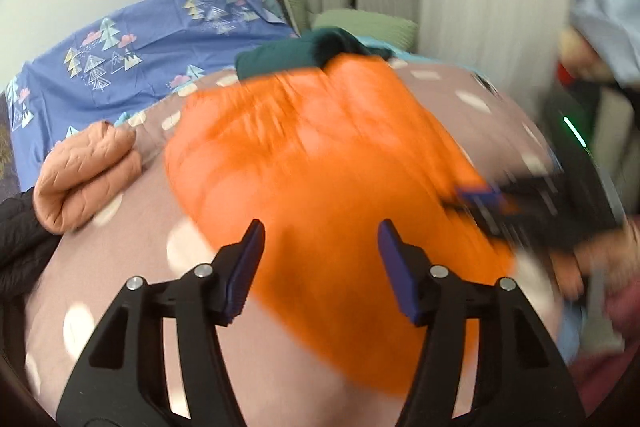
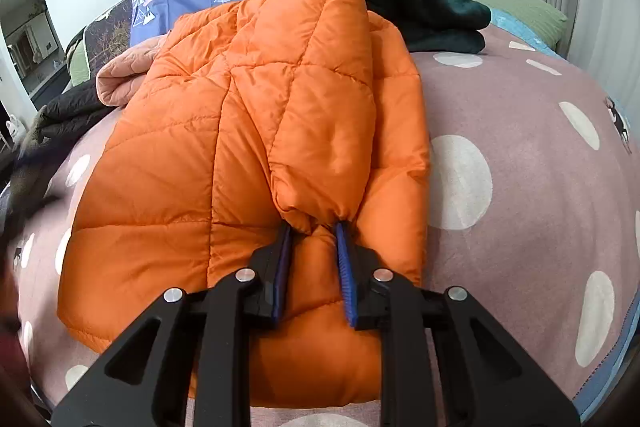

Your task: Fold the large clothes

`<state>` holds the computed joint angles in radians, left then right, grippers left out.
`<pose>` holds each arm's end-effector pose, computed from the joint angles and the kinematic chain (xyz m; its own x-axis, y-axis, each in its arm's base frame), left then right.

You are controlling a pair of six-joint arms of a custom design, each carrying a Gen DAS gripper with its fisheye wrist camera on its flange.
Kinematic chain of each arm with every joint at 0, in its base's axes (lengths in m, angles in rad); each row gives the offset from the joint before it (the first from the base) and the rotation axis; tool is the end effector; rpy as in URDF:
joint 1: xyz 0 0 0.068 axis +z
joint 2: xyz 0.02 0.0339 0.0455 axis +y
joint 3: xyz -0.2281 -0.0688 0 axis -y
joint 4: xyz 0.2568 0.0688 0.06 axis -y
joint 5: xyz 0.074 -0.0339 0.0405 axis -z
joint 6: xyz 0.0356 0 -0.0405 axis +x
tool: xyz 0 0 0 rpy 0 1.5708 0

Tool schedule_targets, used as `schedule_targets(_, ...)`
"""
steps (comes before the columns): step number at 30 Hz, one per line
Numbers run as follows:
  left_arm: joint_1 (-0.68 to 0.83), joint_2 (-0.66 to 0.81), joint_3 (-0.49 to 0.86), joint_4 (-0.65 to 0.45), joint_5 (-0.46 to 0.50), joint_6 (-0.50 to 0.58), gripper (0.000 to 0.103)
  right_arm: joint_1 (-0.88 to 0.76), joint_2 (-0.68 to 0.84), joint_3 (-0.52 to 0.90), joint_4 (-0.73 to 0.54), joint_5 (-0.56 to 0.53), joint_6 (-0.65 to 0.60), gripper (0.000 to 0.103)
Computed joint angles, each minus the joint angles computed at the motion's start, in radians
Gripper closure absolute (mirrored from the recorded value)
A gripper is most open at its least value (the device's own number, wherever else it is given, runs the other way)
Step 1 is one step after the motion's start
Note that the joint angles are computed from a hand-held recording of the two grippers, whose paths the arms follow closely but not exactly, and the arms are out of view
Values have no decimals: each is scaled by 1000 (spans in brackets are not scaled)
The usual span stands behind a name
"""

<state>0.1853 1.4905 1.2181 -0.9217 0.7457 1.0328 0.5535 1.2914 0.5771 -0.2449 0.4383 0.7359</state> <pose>0.3013 0.0319 0.2364 -0.3739 0.5717 -0.7303 0.8412 0.5407 -0.0074 0.2218 0.1193 0.1229 -0.6966 0.2840 -0.6588 0.2684 0.9548 0.1279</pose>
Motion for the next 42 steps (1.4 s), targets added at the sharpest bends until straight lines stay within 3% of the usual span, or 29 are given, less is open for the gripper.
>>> schedule_targets(2,74,-80,-93,-104,2,168,39,-1,-3,-1,2,-2,-2,80)
schedule_targets(5,116,-192,-236,-115,-31,257,37,6,3,2,9,1,3,80)
schedule_targets(8,50,-320,-407,103,-126,102,37,4,2,-7,23,-2,3,80)
schedule_targets(12,-8,-317,-435,217,-188,-58,44,-6,7,-7,21,3,-17,80)
schedule_targets(19,110,-173,-324,97,-211,49,52,-23,-24,-27,34,-65,-28,80)
schedule_targets(20,133,-155,-286,28,-190,83,57,-12,-25,-21,22,-49,-35,79)
schedule_targets(22,177,-105,-173,-162,-158,193,77,-8,-35,-18,9,-48,-45,78)
schedule_targets(24,223,-63,-60,-310,-116,293,85,-20,-47,-29,18,-67,-59,77)
schedule_targets(25,234,-58,-22,-331,-92,295,86,-27,-52,-37,30,-78,-64,77)
schedule_targets(28,185,14,148,-336,0,160,86,-26,-54,-56,65,-75,-63,77)
schedule_targets(29,144,44,196,-293,24,80,86,-25,-55,-59,69,-71,-64,76)
schedule_targets(34,-134,260,429,-141,-21,-213,85,-19,-56,-61,71,-61,-60,76)
schedule_targets(37,-301,375,517,-45,-126,-315,83,-14,-44,-58,77,-47,-57,76)
schedule_targets(39,-404,448,530,74,-273,-393,76,0,-22,-51,80,-23,-52,76)
schedule_targets(42,-481,575,530,211,-448,-432,76,24,1,-43,81,46,-30,76)
